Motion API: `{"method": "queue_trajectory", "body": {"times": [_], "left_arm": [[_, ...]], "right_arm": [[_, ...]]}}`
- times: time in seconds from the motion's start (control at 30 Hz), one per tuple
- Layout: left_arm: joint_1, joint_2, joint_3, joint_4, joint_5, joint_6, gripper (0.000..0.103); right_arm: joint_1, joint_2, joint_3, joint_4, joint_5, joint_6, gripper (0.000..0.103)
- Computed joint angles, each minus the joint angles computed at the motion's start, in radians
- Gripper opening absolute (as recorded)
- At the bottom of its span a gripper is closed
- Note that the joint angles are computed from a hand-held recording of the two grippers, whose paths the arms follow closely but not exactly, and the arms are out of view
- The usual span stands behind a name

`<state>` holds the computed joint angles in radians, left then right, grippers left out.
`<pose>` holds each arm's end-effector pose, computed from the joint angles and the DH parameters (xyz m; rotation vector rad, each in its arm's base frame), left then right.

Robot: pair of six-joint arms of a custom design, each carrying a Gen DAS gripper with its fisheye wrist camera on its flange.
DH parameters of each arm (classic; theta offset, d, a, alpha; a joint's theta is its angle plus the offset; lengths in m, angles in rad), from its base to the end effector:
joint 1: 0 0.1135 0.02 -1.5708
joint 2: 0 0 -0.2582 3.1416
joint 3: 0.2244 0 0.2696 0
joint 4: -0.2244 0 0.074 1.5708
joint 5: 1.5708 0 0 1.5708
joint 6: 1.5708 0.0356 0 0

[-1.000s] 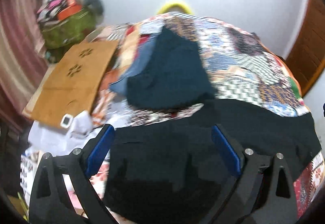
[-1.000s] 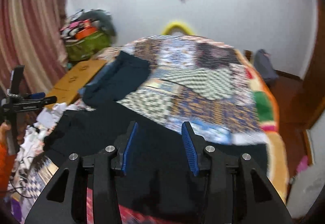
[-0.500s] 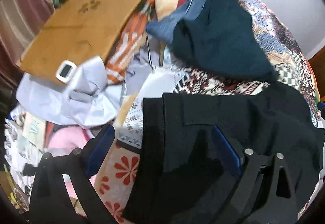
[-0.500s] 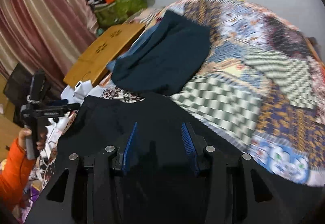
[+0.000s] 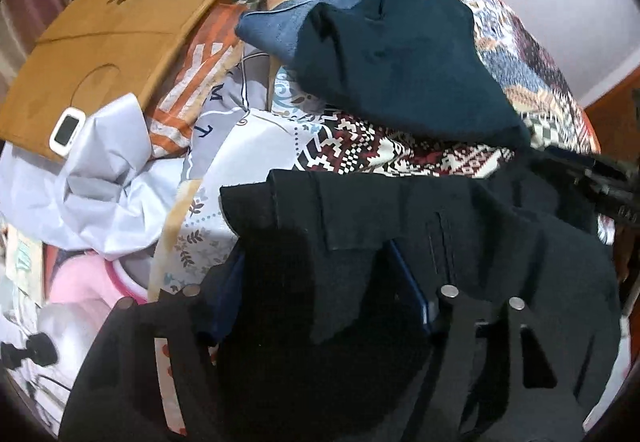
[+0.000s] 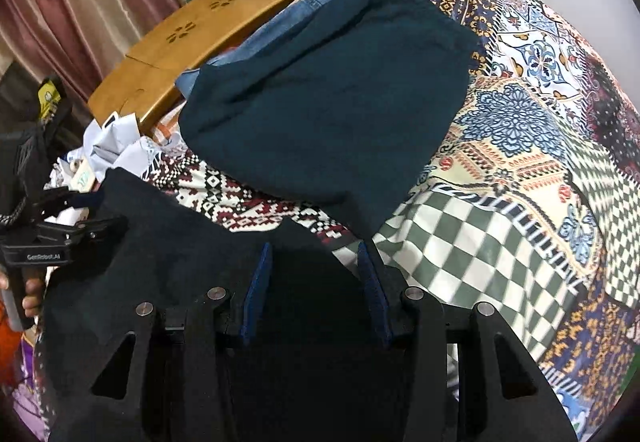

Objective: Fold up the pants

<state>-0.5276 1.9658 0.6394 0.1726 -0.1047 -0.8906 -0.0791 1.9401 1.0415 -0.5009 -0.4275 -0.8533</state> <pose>0.2485 -0.1405 0.0113 -0.5255 2.6949 -0.2691 0.3420 -0.0123 0.0811 -1.0923 2.5428 0.4297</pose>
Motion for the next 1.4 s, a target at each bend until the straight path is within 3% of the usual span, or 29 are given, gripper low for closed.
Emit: {"method": "queue_trajectory", "body": {"times": [0.13, 0.27, 0.33, 0.47, 0.63, 0.7, 0.77, 0.87, 1.1, 1.27, 1.4], "left_arm": [[-0.007, -0.001, 0.000, -0.001, -0.036, 0.009, 0.050], [-0.081, 0.001, 0.055, -0.131, -0.188, 0.040, 0.037], [-0.090, 0.013, 0.070, -0.178, -0.231, 0.040, 0.037], [-0.077, 0.023, 0.075, -0.186, -0.218, 0.026, 0.037], [-0.126, -0.051, 0.072, -0.285, -0.229, 0.008, 0.037], [-0.150, -0.114, 0.042, -0.308, -0.232, -0.013, 0.040], [-0.174, -0.196, 0.002, -0.324, -0.223, -0.055, 0.058], [-0.217, -0.341, -0.072, -0.337, -0.217, -0.145, 0.077], [-0.349, -0.505, -0.151, -0.382, -0.191, -0.367, 0.082], [-0.446, -0.474, -0.195, -0.299, -0.143, -0.522, 0.082], [-0.479, -0.417, -0.228, -0.172, -0.097, -0.623, 0.082]], "right_arm": [[-0.003, -0.005, -0.023, 0.030, 0.003, -0.009, 0.026], [0.001, -0.030, -0.057, 0.082, 0.022, -0.043, 0.009], [0.003, -0.041, -0.080, 0.121, 0.029, -0.044, 0.007], [0.017, -0.055, -0.124, 0.195, 0.053, -0.031, 0.007], [-0.016, -0.130, -0.153, 0.171, 0.023, -0.048, 0.011], [-0.066, -0.194, -0.171, 0.126, -0.027, -0.087, 0.011], [-0.117, -0.239, -0.177, 0.069, -0.077, -0.128, 0.013], [-0.212, -0.313, -0.195, -0.016, -0.137, -0.207, 0.016], [-0.456, -0.371, -0.202, -0.198, -0.215, -0.469, 0.029], [-0.586, -0.326, -0.181, -0.243, -0.215, -0.604, 0.031], [-0.661, -0.236, -0.130, -0.246, -0.196, -0.637, 0.032]]}}
